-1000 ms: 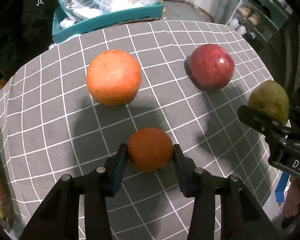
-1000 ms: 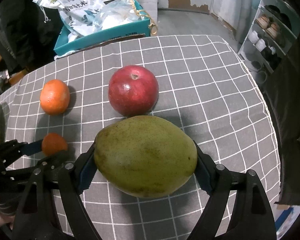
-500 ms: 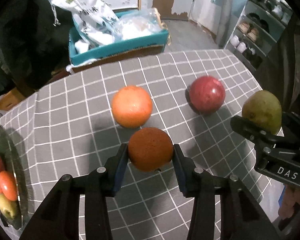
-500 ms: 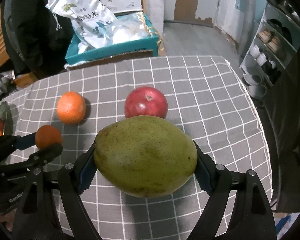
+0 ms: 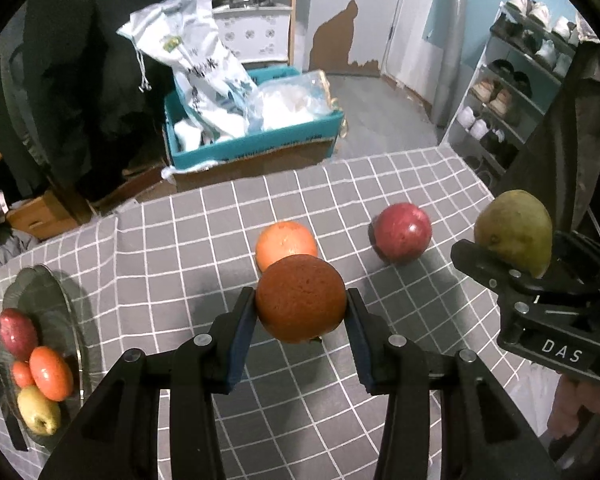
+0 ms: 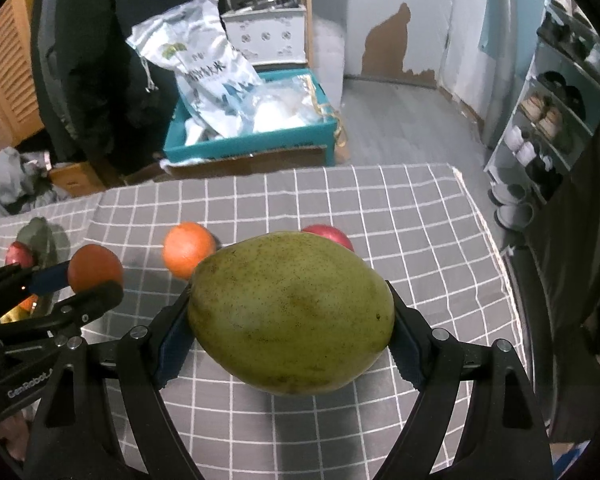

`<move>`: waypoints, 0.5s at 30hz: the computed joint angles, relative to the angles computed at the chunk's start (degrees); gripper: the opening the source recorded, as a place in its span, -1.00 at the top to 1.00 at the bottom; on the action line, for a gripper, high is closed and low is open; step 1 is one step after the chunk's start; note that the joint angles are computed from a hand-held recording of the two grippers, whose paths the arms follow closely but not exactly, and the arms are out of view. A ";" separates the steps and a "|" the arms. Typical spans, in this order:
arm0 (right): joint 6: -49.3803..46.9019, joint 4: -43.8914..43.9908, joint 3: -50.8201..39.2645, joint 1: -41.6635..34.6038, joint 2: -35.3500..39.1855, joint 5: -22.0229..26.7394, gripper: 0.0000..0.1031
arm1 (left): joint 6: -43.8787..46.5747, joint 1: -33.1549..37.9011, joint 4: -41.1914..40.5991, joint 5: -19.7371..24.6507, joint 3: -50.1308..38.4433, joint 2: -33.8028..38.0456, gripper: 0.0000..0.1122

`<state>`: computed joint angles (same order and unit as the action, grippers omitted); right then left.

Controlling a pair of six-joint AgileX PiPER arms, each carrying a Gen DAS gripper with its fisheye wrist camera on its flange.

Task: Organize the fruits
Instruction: 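Carry the orange and the green pear over the green bowl with both grippers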

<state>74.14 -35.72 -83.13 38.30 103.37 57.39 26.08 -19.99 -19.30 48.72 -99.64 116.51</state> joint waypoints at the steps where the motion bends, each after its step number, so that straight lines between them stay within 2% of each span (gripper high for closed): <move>1: -0.01 -0.43 -0.61 0.35 -0.10 0.49 -0.61 | 0.31 0.23 -0.34 -0.18 0.57 -0.72 0.20; 15: -2.26 -5.00 -10.75 5.53 0.98 7.56 -0.61 | 5.15 5.29 -5.47 -0.25 3.31 -8.14 0.20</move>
